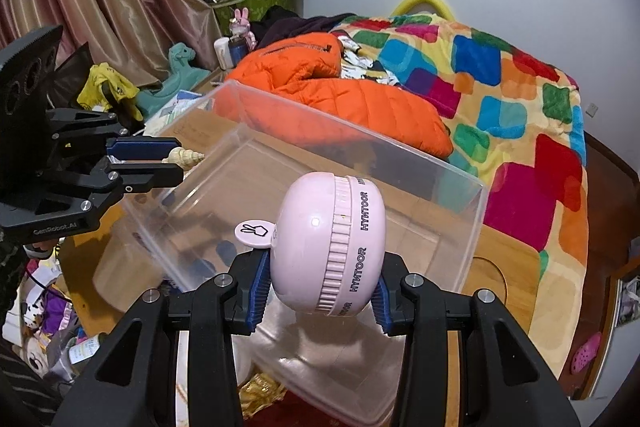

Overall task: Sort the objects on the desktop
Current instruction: 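Drop the seashell into the box with the left tool while the right tool releases the device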

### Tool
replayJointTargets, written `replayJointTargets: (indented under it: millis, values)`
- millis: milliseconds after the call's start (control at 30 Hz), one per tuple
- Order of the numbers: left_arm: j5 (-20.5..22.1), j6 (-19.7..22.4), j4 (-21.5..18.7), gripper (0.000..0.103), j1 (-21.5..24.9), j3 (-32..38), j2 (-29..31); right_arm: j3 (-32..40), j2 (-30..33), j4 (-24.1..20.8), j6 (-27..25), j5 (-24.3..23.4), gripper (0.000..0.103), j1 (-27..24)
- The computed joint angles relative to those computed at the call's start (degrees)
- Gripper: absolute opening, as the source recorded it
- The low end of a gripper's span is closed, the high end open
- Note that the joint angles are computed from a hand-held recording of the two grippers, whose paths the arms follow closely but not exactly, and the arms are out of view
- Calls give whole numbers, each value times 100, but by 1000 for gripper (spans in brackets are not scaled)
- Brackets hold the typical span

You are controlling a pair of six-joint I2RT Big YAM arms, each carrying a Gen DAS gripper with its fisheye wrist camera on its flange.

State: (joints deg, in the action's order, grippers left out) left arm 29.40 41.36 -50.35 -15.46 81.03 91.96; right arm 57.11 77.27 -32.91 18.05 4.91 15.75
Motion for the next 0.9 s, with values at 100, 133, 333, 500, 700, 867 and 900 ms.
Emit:
replayJointTargets:
  millis: [100,133,333,500,700,867,900]
  values:
    - [-47,3,-64,21,-84,99,105,84,138,-63,-101,-55,38,-55]
    - [-73,10,-78,21,-114,128,137,108,174,-83,-126,-64,38,-64]
    - [-241,77,-109,21,-220,242,291,348,463,-326,-357,-55,38,-110]
    - [-393,138,-157,21,-265,315,411,595,695,-660,-592,22,38,-109]
    - [-513,180,-218,21,-309,406,525,823,925,-986,-737,-1,38,-107]
    - [-629,210,-152,21,-366,378,546,960,1104,-1151,-745,-106,38,-129]
    - [-635,235,-148,21,-371,368,546,986,1139,-1186,-732,-145,38,-141]
